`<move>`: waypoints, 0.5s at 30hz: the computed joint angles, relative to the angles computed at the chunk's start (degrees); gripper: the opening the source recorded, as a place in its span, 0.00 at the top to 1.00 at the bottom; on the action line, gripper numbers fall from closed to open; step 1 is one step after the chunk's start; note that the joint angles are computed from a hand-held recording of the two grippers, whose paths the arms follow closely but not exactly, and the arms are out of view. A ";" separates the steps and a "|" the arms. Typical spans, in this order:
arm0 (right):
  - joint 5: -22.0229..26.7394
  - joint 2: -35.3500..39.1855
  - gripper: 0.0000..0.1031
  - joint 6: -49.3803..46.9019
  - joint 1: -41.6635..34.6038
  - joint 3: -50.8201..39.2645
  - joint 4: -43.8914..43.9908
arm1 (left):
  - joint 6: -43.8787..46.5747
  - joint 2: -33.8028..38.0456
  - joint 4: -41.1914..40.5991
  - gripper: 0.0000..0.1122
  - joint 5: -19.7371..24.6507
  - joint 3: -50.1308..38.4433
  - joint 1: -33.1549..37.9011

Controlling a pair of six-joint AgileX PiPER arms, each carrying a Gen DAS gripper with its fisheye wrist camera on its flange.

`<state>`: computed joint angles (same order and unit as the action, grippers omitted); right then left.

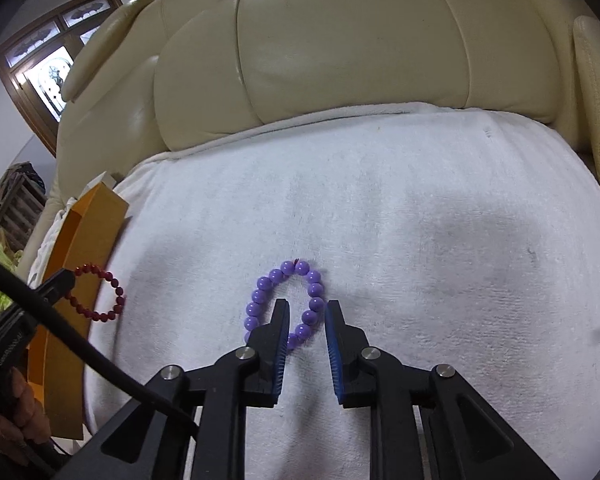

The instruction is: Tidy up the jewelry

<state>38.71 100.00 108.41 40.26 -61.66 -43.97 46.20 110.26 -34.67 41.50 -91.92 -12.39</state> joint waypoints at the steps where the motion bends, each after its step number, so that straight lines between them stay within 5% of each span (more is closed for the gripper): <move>1: -0.07 0.59 0.80 -0.77 -0.14 -0.54 0.54 | 0.20 0.04 -0.13 0.92 0.10 0.00 0.06; 8: 8.85 8.08 0.85 -9.94 0.73 -10.15 4.72 | 1.70 -0.06 -1.15 0.92 0.75 0.15 0.50; 15: 8.94 4.40 0.90 -1.71 3.28 -6.61 -3.94 | 2.75 -0.44 -2.86 0.92 1.56 0.21 0.66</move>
